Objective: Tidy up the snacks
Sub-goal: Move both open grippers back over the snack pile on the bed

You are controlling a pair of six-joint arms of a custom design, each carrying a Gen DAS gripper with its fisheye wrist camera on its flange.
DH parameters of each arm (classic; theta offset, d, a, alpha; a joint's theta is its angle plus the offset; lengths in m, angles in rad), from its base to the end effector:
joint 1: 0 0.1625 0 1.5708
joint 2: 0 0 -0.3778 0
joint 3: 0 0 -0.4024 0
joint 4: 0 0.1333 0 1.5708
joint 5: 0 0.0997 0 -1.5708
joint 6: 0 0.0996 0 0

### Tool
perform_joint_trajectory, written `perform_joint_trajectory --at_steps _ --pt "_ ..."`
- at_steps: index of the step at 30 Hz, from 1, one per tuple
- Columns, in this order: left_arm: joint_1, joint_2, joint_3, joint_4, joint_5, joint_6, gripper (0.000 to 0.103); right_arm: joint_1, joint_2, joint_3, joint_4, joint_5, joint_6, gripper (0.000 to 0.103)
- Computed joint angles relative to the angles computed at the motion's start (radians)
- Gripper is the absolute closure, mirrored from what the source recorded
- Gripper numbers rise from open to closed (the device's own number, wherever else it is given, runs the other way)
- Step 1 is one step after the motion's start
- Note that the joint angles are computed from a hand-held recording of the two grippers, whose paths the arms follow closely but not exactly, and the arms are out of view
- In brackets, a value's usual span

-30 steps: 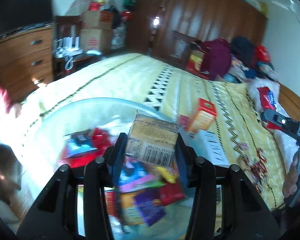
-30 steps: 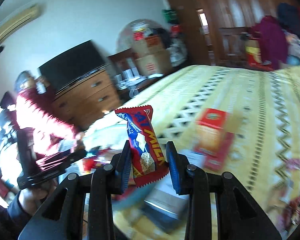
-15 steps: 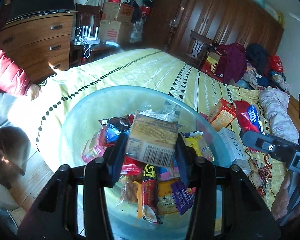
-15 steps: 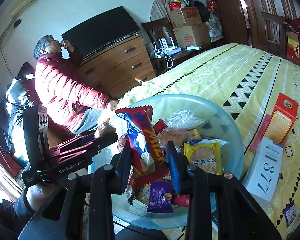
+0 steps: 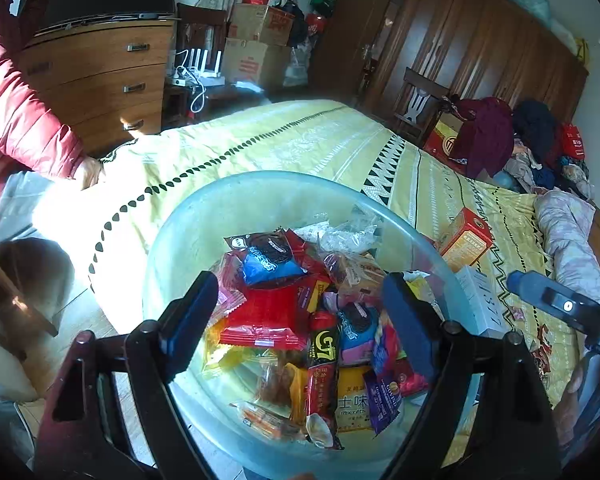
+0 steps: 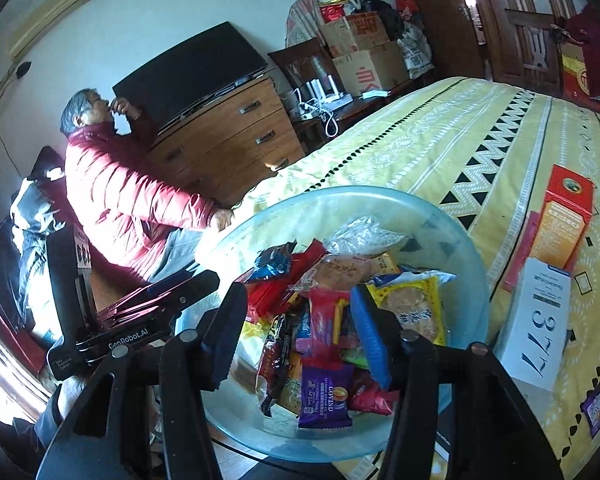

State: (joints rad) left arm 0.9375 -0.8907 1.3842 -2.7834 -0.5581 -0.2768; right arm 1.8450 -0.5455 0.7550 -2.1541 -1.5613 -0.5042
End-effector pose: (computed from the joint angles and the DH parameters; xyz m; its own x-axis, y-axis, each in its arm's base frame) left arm -0.2397 -0.6945 0.2916 -0.8504 -0.2975 -0.4339 0.2213 0.5460 -0.8080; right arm 0.3582 -0.7778 0.2185 -0.7202 -0.6729 0.1687 -0.6853 0.6522 -0.3240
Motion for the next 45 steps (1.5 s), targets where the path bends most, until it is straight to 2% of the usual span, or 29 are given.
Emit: perform_joint_trajectory --at_steps 4,9,14,18,22,26,30,32,36,38,40,43,45 --pt "-0.006 0.014 -0.008 -0.018 -0.032 0.018 0.018 -0.026 -0.115 0.172 -0.116 -0.014 -0.005 0.043" --pt "-0.026 0.094 -0.084 0.021 -0.129 0.073 0.018 -0.097 -0.309 0.474 -0.257 -0.123 0.004 0.042" --pt "-0.061 0.212 -0.191 0.080 -0.271 0.162 0.018 -0.225 -0.475 0.677 -0.320 -0.232 0.111 0.042" --pt "-0.085 0.291 -0.256 0.153 -0.370 0.204 0.018 -0.342 -0.584 0.736 -0.379 -0.256 0.195 0.042" --pt "-0.100 0.377 -0.341 0.260 -0.435 0.223 0.018 -0.442 -0.623 0.684 -0.442 -0.256 0.257 0.042" --pt "-0.102 0.448 -0.435 0.362 -0.465 0.212 0.018 -0.537 -0.582 0.540 -0.471 -0.244 0.341 0.042" --pt "-0.106 0.499 -0.511 0.432 -0.457 0.195 0.018 -0.623 -0.469 0.330 -0.368 -0.179 0.490 0.040" --pt "-0.107 0.520 -0.542 0.466 -0.452 0.188 0.018 -0.638 -0.385 0.209 -0.308 -0.161 0.519 0.040" --pt "-0.113 0.550 -0.584 0.524 -0.429 0.180 0.018 -0.607 -0.264 0.055 -0.261 -0.145 0.471 0.040" --pt "-0.113 0.555 -0.594 0.544 -0.426 0.170 0.018 -0.591 -0.207 -0.021 -0.182 -0.088 0.434 0.040" --pt "-0.113 0.577 -0.626 0.559 -0.428 0.163 0.018 -0.567 -0.168 -0.070 -0.089 -0.063 0.366 0.040" --pt "-0.117 0.576 -0.621 0.558 -0.431 0.165 0.018 -0.537 -0.172 -0.056 0.020 -0.039 0.282 0.040" --pt "-0.120 0.566 -0.602 0.549 -0.434 0.167 0.018 -0.519 -0.219 0.014 0.062 0.005 0.193 0.040"
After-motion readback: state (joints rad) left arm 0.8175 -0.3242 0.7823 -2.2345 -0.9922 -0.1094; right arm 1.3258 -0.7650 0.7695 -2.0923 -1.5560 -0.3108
